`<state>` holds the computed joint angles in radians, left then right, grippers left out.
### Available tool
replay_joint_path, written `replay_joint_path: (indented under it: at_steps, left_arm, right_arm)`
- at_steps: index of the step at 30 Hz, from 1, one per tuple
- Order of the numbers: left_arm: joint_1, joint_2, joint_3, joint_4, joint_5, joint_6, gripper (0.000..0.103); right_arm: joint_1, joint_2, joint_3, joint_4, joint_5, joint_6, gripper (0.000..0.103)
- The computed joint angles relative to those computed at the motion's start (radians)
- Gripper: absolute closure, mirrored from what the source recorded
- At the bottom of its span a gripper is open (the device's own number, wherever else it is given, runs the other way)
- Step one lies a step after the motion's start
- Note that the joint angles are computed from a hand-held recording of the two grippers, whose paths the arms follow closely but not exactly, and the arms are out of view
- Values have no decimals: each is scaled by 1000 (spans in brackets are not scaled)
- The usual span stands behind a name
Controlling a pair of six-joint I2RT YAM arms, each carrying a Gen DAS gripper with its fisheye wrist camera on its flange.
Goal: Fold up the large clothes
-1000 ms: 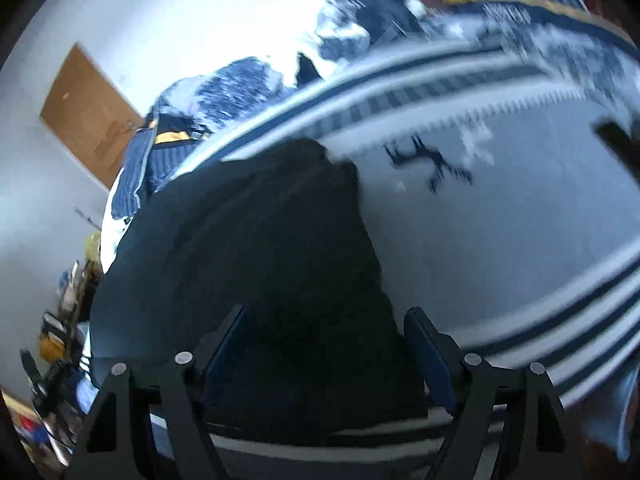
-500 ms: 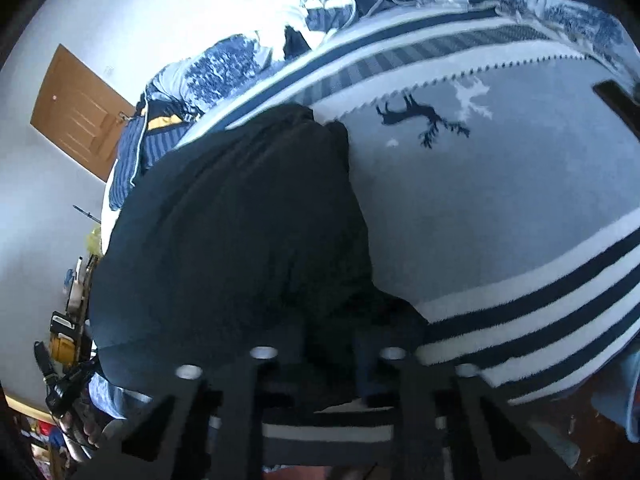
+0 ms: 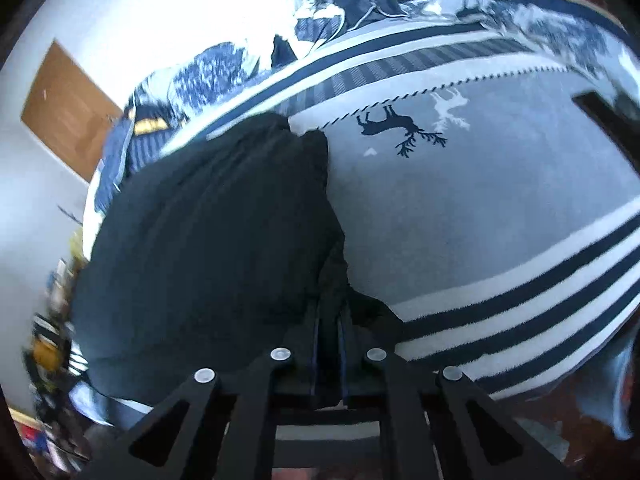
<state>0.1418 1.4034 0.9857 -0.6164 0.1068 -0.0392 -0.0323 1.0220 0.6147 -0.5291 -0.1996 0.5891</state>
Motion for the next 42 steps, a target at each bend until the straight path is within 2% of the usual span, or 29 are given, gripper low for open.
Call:
replay_joint_path:
  at_steps: [1,2,3,4,8,10,12,13,15,16,17,18,19,20,22,25,27,29,30,31,32,33,34,35,36,37,39,40,42]
  left_arm:
    - [16,-25,-6,11,34,-5,42]
    - [28,-54,-11,30,64,-10,38]
    - [27,-64,-6,36,70,-18,36]
    - [29,-56,21,30,70,-26,33]
    - [32,88,190,-24,68,-46,33]
    - [16,212,329,-70,78,-62,33]
    - [-26,349,484,-132,68,-64,33]
    - [-42,377,516,-134,58,-70,34]
    - [-63,462,595,-138,63,-60,41]
    - [-71,494,627,-151,61,-59,52]
    - [-74,522,659,-170,61,-55,68]
    - [-71,552,686,-187,70,-47,79]
    - [-71,558,684,-193,76,-50,98]
    - [-72,539,655,-180,77,-65,100]
    - [-87,461,556,-116,45,-89,100]
    - [-92,471,505,-77,8,-77,100]
    - [-84,480,516,-82,30,-111,97]
    - [-65,461,534,-95,61,-153,97]
    - [-55,455,546,-97,75,-160,92]
    - [-44,446,556,-87,81,-167,77]
    - [-38,447,577,-84,72,-169,53]
    - [-37,457,601,-89,61,-167,43]
    - [-37,478,643,-100,58,-156,37]
    - [-38,499,677,-111,58,-148,37]
    - [-44,538,736,-140,56,-136,37]
    - [-53,591,812,-182,46,-120,37]
    - [-68,703,960,-275,27,-102,37]
    - [-83,788,1079,-354,20,-110,38]
    - [-94,883,1211,-423,39,-148,41]
  right_arm:
    - [-26,-26,-15,15,-35,7,75]
    - [-38,-40,-19,24,-47,14,47]
    - [-41,-50,-16,31,-42,17,31]
    - [-42,-46,-2,36,-46,-3,25]
    - [-92,60,85,58,-164,-81,25]
    - [-151,189,170,73,-262,-115,25]
    - [-189,306,253,85,-306,-125,26]
    - [-201,389,315,75,-322,-142,29]
    - [-206,522,414,65,-335,-162,43]
    - [-205,594,469,53,-335,-171,50]
    - [-207,633,493,53,-336,-173,55]
    - [-205,691,522,74,-355,-157,57]
    - [-203,736,543,82,-379,-153,62]
    - [-200,768,564,75,-385,-152,77]
    - [-188,769,571,82,-370,-148,100]
    - [-172,755,556,90,-302,-146,100]
    - [-145,819,592,49,-248,-176,100]
    - [-123,808,590,46,-212,-194,100]
    - [-116,764,569,64,-191,-193,100]
    - [-113,723,553,79,-171,-191,99]
    - [-115,699,548,80,-162,-188,99]
    - [-125,685,557,79,-176,-182,98]
    - [-139,688,573,79,-214,-178,92]
    - [-148,699,600,69,-249,-180,69]
    - [-151,719,637,56,-267,-179,51]
    - [-146,734,666,48,-263,-174,22]
    - [-130,813,772,2,-283,-192,21]
    - [-120,879,854,-42,-288,-194,21]
    - [-114,987,987,-113,-266,-168,23]
